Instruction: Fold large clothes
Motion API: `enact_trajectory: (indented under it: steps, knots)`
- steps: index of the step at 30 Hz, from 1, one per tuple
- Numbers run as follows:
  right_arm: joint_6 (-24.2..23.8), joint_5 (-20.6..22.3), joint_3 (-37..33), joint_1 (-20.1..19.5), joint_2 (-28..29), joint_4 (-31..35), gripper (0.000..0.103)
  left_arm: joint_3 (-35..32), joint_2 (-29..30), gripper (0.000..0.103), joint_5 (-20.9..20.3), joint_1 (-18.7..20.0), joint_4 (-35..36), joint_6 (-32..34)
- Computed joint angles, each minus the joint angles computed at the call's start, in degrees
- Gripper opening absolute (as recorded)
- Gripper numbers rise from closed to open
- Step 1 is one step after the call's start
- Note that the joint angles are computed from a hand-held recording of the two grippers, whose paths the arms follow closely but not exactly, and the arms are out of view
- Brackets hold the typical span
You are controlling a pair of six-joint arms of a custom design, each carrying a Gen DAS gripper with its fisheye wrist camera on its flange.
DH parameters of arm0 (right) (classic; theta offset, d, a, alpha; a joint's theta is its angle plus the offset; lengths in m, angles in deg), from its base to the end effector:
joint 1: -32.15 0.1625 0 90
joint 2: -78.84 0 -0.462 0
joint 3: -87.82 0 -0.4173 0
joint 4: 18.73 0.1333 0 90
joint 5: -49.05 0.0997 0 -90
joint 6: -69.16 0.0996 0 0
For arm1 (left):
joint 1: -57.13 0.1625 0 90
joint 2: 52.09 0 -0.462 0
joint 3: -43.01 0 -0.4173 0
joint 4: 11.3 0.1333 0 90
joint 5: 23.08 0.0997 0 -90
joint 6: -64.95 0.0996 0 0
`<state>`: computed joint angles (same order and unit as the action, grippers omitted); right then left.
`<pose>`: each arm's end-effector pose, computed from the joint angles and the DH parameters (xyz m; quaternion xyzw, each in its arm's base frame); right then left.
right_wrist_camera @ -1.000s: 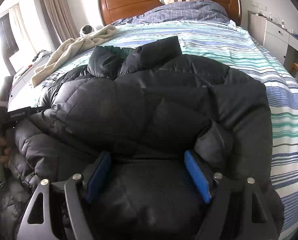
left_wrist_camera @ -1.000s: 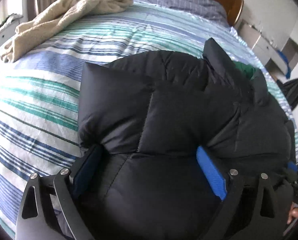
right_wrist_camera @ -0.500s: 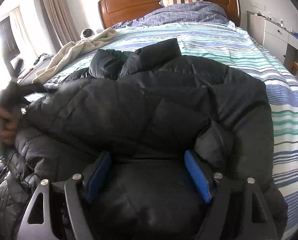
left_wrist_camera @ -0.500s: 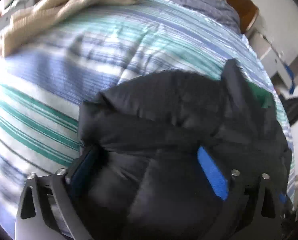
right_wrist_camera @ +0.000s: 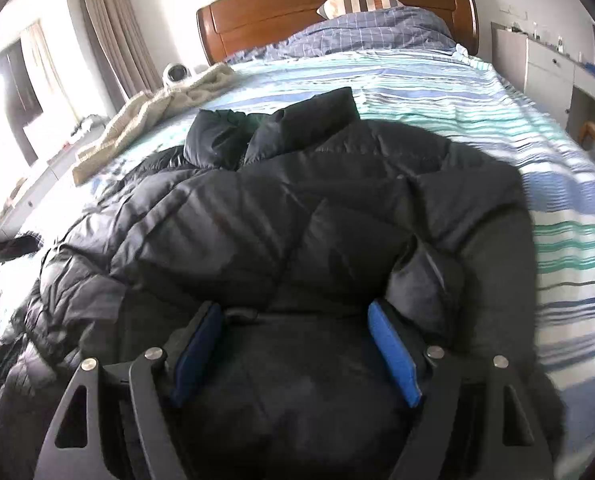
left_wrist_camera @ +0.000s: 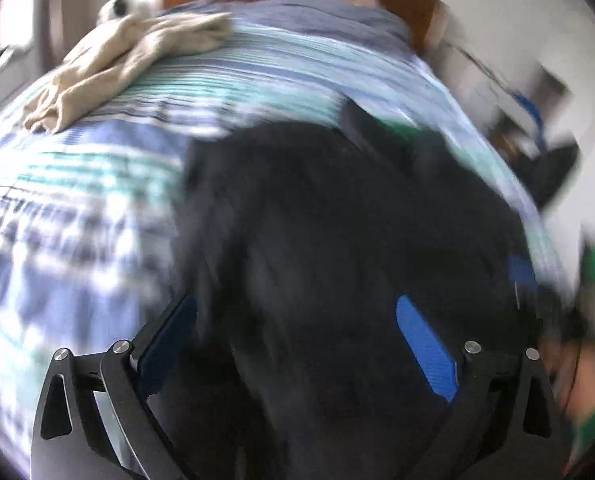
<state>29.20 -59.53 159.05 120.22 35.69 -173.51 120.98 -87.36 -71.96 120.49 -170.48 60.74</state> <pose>0.0732 -0.8445 0.2659 0.2571 -0.9021 0.2354 0.2542 -0.1840 -0.8101 0.1236 0.0984 0.9097 -0.2976 0.2725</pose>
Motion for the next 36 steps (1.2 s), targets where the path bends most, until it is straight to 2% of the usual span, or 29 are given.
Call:
enact_trajectory:
  steps: [2,5,7,9,13,14,17,19,21,23,27,29,31,34,36]
  knots:
    - [-0.71,-1.0,6.07,0.91,-4.69,-0.53,0.077,7.31,-2.39,0.1,1.7,-2.31,-0.63,2.04]
    - [-4.07,-2.99,14.16,1.59,-10.94,0.94,0.077,15.93,-5.04,0.1,2.88,-4.38,1.21,-0.96]
    - [-5.87,-6.01,20.42,1.59,-15.21,2.33,0.077,21.25,-6.37,0.1,4.95,-5.75,-3.67,-1.79]
    - [-5.52,-8.22,25.47,0.74,-18.4,3.04,0.077,24.91,-7.6,0.1,6.59,-7.04,-6.03,-2.93]
    - [-2.58,-11.54,34.34,0.58,-24.38,-4.52,0.077,28.94,-10.39,0.1,10.12,-9.68,-4.26,-7.45]
    - [-0.92,-11.6,35.64,0.74,-25.83,-4.88,0.077,29.97,-11.38,0.1,9.52,-10.07,-3.37,-8.63]
    - [2.0,-10.92,38.46,-0.22,-27.37,-7.9,0.077,31.5,-12.13,0.101,7.44,-9.35,-4.41,-9.53]
    - [-0.6,-10.84,39.81,-1.18,-25.83,-12.69,0.079,31.65,-10.56,0.102,7.68,-8.67,-7.2,-7.07]
    - [-4.36,-11.54,41.16,-1.29,-24.18,-17.85,0.08,31.81,-8.7,0.102,9.66,-8.71,-10.11,-3.82]
    - [-4.1,-12.83,40.51,-0.7,-24.22,-15.99,0.08,32.29,-9.48,0.102,10.26,-9.34,-8.4,-5.28]
    - [-0.79,-11.24,40.08,-1.03,-26.77,-10.09,0.078,37.78,-14.12,0.102,9.89,-11.03,-7.32,-10.5]
    - [-0.73,-11.97,41.16,-0.74,-28.59,-9.31,0.078,40.44,-16.47,0.102,9.87,-12.1,-6.36,-12.64]
    - [-1.48,-13.63,42.61,-0.29,-30.54,-8.52,0.078,42.37,-19.04,0.102,10.48,-13.11,-2.46,-16.26]
    - [-1.38,-15.33,44.14,0.22,-33.98,-6.83,0.078,43.64,-23.6,0.101,11.73,-13.71,8.16,-25.37]
    - [-0.77,-15.15,44.92,0.13,-36.73,-7.23,0.078,45.58,-27.78,0.101,10.78,-13.51,8.3,-29.17]
